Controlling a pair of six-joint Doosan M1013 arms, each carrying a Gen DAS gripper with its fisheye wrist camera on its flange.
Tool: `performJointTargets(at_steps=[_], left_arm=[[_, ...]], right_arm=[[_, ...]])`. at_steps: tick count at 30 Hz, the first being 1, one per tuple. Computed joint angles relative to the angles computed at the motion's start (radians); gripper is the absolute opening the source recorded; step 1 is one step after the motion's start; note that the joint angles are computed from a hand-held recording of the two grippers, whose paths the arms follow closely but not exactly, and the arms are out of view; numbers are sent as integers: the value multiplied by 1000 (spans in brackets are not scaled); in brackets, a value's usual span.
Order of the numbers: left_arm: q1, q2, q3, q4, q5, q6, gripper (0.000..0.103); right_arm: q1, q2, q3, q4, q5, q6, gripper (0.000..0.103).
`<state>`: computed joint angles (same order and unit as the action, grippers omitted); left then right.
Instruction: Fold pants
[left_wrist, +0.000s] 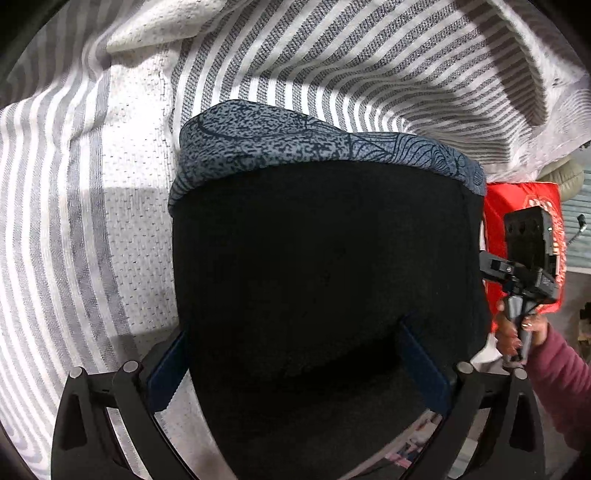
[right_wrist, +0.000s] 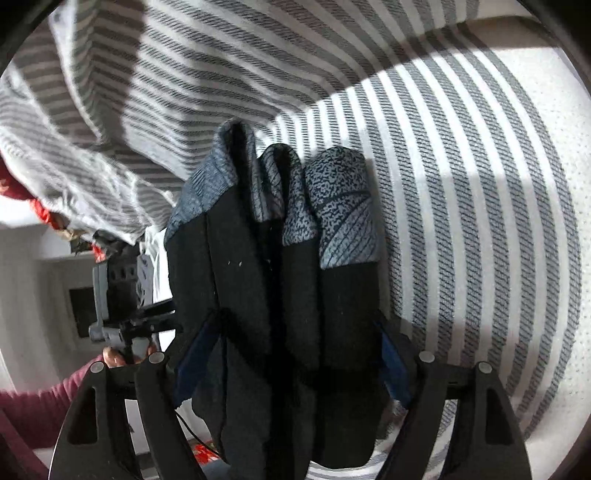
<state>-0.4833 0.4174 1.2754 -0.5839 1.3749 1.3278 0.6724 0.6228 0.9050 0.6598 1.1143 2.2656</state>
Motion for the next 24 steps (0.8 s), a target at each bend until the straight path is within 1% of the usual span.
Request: performJointTargets(at_steps=[2, 3, 4, 5, 6, 7, 8, 9, 10, 12, 14, 15, 17, 24], left_arm=[[-16, -13, 2, 43, -24, -22, 103], [-23, -21, 7, 58, -34, -29, 101], [-31, -31, 10, 80, -46, -38, 96], [-36, -37, 11, 93, -52, -43, 93], [-44, -46, 11, 110, -59, -50, 88], [-48, -50, 9, 119, -61, -54, 82], [-55, -56, 5, 136, -60, -61, 80], [-50, -56, -5, 145, -52, -63, 77], [-53, -60, -8, 154, -52, -70, 73], [-59, -61, -23, 171, -48, -89, 71], [-64, -78, -21, 186, -51, -109, 71], [-60, -83, -20, 187, -51, -110, 71], [-65, -93, -23, 197, -51, -128, 71], [-103, -151, -11, 249, -59, -210, 71]], right_arm=[[4, 11, -31, -32, 33, 46, 81], [7, 17, -47, -48, 49, 62, 76], [10, 18, -53, -59, 54, 73, 73], [13, 15, -56, -70, 51, 91, 66], [15, 12, -55, -77, 48, 101, 60], [16, 8, -53, -84, 42, 111, 57], [18, 2, -49, -94, 36, 125, 51], [18, -5, -39, -92, 20, 133, 48], [19, -11, -31, -91, 8, 140, 47], [22, -21, -22, -87, -14, 144, 45], [23, -36, -2, -73, -45, 147, 44], [23, -43, 6, -64, -56, 142, 44], [24, -54, 15, -52, -64, 130, 44], [19, -118, 88, 5, -102, 66, 44]])
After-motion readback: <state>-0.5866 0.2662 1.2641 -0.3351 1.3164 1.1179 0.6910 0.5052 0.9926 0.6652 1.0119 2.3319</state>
